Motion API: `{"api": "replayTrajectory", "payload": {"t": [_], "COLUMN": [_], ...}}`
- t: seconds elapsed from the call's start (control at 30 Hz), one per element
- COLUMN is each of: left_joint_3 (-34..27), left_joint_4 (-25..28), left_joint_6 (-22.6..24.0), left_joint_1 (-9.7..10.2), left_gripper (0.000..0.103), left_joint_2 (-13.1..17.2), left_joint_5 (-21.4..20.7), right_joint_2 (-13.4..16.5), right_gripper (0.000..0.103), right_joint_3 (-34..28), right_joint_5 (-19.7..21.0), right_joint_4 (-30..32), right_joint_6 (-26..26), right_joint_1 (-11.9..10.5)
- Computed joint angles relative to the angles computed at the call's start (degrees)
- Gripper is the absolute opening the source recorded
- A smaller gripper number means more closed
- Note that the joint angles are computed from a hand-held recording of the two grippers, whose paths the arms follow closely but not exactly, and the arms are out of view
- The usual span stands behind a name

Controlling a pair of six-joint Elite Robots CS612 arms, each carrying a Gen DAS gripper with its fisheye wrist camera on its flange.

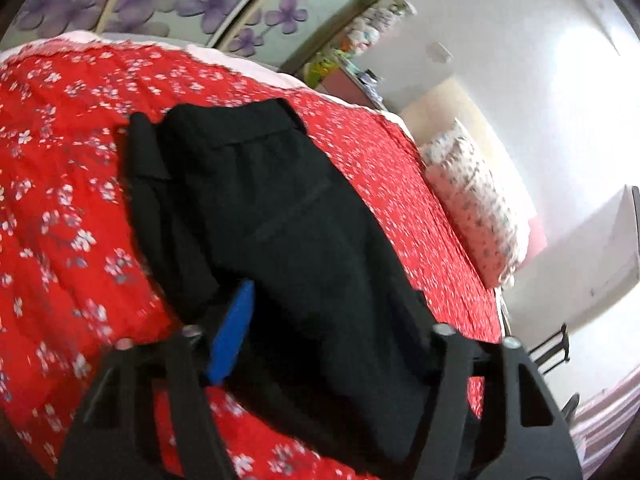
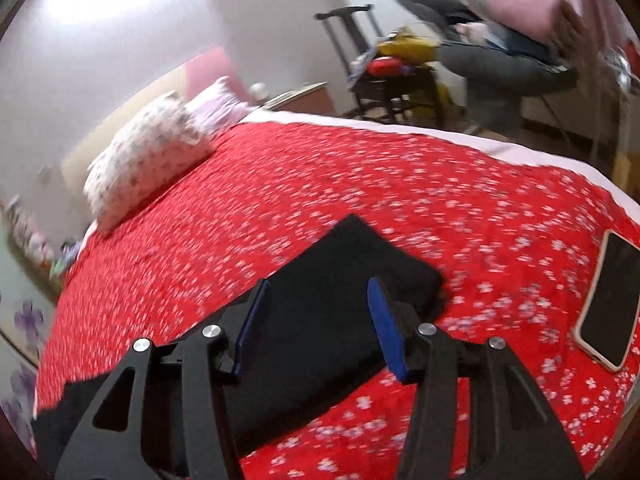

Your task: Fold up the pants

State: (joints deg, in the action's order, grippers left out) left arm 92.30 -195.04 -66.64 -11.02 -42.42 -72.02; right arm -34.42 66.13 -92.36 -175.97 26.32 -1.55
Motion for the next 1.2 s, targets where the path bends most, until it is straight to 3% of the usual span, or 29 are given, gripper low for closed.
{"api": "replayTrajectory", "payload": {"t": [0.13, 0.27, 0.43, 0.6, 0.73, 0.77, 0.8, 0.9, 1.2], "left_joint_3": [-0.25, 1.26, 2.71, 2.17, 0.12, -0.57, -1.05, -0.72, 3.00], "left_joint_4": [1.78, -0.43, -2.30, -3.34, -3.41, -2.64, -1.84, -0.58, -2.43], "left_joint_6": [-2.61, -6.05, -9.01, -15.78, -20.04, -19.88, -19.30, -12.66, -9.51], "left_joint_1": [1.17, 2.00, 2.37, 3.15, 4.21, 4.40, 4.34, 3.14, 1.12], "left_gripper": [0.039, 0.039, 0.049, 0.051, 0.069, 0.068, 0.065, 0.011, 0.007], "left_joint_2": [0.12, -0.21, -0.54, 0.24, 1.40, 1.60, 1.66, 0.99, -1.41], "left_joint_5": [-2.78, -7.27, -10.40, -12.86, -14.77, -15.02, -14.12, -7.07, -0.33], "right_joint_2": [0.22, 0.78, 1.31, 1.70, 1.88, 1.94, 1.97, 2.25, 2.50], "right_gripper": [0.053, 0.054, 0.054, 0.054, 0.054, 0.054, 0.054, 0.054, 0.054], "right_joint_3": [-0.81, -1.84, -2.89, -3.47, -3.69, -3.76, -3.79, -4.10, -4.34], "right_joint_5": [0.38, -0.72, -2.45, -3.89, -3.89, -3.90, -4.07, -4.63, -4.21], "right_joint_4": [-0.60, -0.43, 0.62, 0.73, 0.70, 0.75, 0.74, 0.55, -0.01], "right_joint_6": [-5.25, -9.44, -12.49, -15.00, -16.25, -16.64, -17.12, -18.85, -21.46], "right_joint_1": [1.25, 2.23, 3.01, 3.57, 3.82, 3.86, 3.90, 4.10, 4.55]}}
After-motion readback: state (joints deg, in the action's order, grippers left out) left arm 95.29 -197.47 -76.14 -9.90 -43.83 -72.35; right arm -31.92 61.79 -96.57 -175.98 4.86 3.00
